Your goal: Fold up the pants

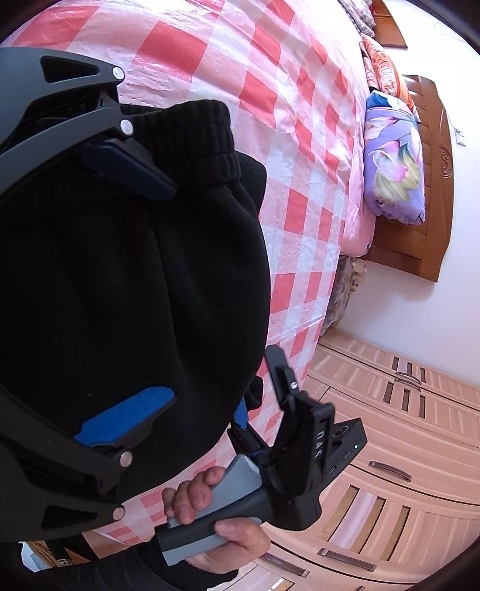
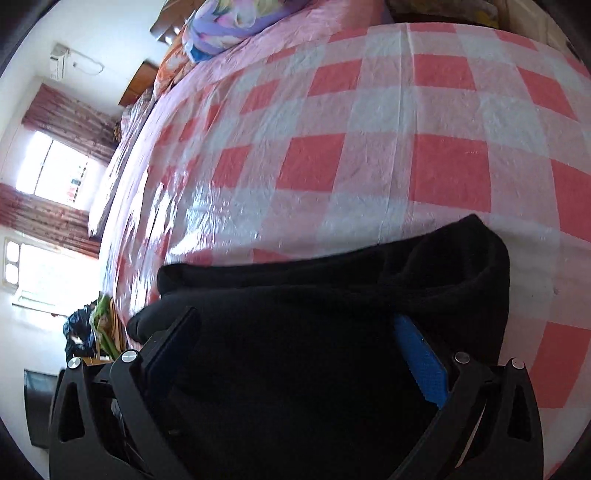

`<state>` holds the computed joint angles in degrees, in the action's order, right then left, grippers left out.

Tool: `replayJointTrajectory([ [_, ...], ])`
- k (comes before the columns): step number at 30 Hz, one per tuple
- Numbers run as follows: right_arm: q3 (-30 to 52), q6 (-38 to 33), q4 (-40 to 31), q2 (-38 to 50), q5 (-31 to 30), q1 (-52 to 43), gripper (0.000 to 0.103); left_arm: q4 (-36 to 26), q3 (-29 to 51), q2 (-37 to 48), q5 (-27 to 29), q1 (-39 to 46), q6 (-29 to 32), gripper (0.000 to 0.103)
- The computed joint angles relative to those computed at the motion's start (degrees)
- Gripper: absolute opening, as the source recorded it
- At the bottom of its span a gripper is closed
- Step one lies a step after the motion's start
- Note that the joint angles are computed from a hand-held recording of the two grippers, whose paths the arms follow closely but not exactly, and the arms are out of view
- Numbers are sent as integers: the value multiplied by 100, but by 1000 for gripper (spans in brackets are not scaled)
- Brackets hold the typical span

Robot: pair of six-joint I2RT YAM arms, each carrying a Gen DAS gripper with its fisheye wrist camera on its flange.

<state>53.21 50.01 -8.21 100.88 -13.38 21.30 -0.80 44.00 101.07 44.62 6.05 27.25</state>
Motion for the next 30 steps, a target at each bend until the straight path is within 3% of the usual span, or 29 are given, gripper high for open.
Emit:
replayJointTrajectory([
  [3, 49, -30, 190, -34, 1017, 129, 99, 24, -34, -27, -23, -9, -12, 101],
  [6, -117, -226, 621, 6, 1580, 191, 95, 28, -76, -56, -51, -14, 74, 101],
  [10, -1078, -99, 1368, -1190, 2059, 181, 97, 34, -68, -38, -19, -1, 69, 101],
  [12, -1134, -194, 960, -1725, 2303, 392, 98, 97, -86, -29, -1, 3, 25, 101],
  [14, -1093, -333, 847, -1802, 1566, 547, 99, 151, -124, -43, 8, 8, 9, 101],
  [16, -725, -352, 906, -1144, 728, 719, 99, 220, -170, -63, -1, 6, -8, 101],
  [19, -49, -310, 410, -127, 1136, 827, 98, 262, -231, -122, -89, -32, 0, 101],
  [20, 32, -320, 455, 178, 1202, 659, 98, 251, -238, -139, -134, -53, 24, 101],
  [21, -175, -257, 934, 244, 1079, 471, 99, 240, -243, -154, -163, -69, 49, 101],
  [23, -565, 142, 1526, -71, 1274, 363, 99, 231, -255, -173, -205, -82, 101, 101],
  [25, -711, 138, 1430, -542, 2126, 552, 99, 263, -277, -177, -196, -69, 106, 101],
  [26, -866, 131, 1596, -771, 2208, 621, 99, 276, -276, -171, -177, -65, 89, 101],
  [28, -1150, 199, 2082, -1025, 1697, 631, 99, 288, -274, -163, -167, -61, 76, 101],
  [30, -802, -14, 1497, -793, 1583, 711, 99, 294, -263, -156, -163, -63, 59, 101],
])
